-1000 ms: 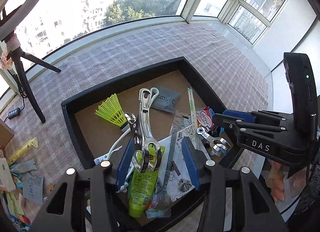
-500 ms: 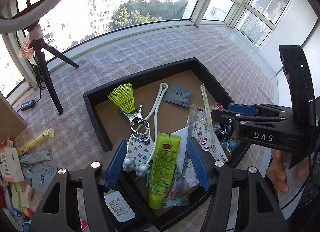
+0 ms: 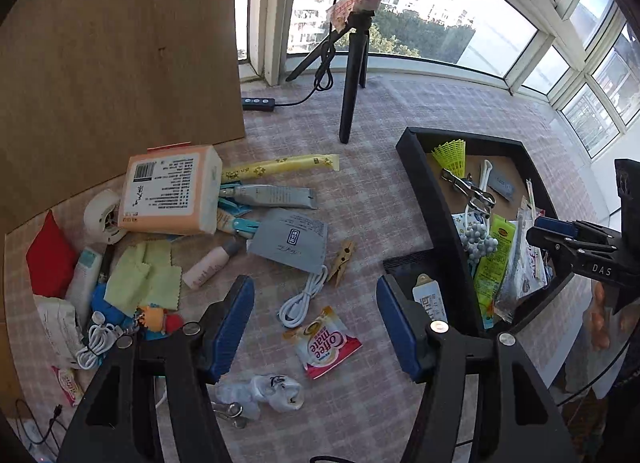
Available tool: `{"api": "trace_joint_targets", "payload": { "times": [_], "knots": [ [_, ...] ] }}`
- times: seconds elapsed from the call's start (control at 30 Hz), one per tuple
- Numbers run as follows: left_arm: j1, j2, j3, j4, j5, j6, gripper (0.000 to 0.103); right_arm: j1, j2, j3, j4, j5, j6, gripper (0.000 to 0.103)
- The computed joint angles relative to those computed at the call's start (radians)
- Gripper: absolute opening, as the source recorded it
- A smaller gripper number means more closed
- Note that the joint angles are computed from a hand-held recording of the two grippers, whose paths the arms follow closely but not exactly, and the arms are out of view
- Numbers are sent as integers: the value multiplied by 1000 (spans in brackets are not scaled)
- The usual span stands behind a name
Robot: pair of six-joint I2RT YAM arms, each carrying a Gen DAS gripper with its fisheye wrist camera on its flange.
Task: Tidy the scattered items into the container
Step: 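Move both open grippers back over the cluttered pile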
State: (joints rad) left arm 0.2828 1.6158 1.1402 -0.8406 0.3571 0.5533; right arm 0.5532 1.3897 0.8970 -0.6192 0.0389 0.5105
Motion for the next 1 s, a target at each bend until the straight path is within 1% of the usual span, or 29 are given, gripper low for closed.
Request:
{"api": "trace_joint_targets", "payload": {
  "times": [0.07, 0.17, 0.23, 0.33, 0.47, 0.53, 0.63, 0.8, 0.9, 1.0],
  "knots": [
    [109, 34, 15, -8, 0, 47, 61, 89, 61, 46, 0, 36, 15, 50],
    [236, 79, 16, 2, -8, 94, 61, 193, 163, 119, 11, 55, 31, 50],
    [302, 104, 9, 8, -9, 110, 61, 250, 239, 177, 19, 67, 31, 50],
    [364, 103, -39, 59, -24, 112, 61, 313, 354, 273, 37, 50, 9, 50],
    [423, 103, -83, 75, -14, 84, 61, 374, 482, 400, 46, 29, -46, 50],
    [437, 82, -117, 96, -18, 70, 61, 392, 528, 451, 49, -5, -71, 50],
    [456, 42, -166, 119, -23, 43, 61, 425, 594, 528, 25, -11, -111, 50],
    [487, -29, -241, 167, -32, 17, 61, 456, 647, 595, 16, -43, -173, 50],
    [502, -37, -260, 178, -31, -1, 61, 469, 687, 636, 0, -44, -218, 50],
    [510, -43, -277, 189, -33, -21, 61, 469, 715, 662, -8, -67, -247, 50]
  ]
}}
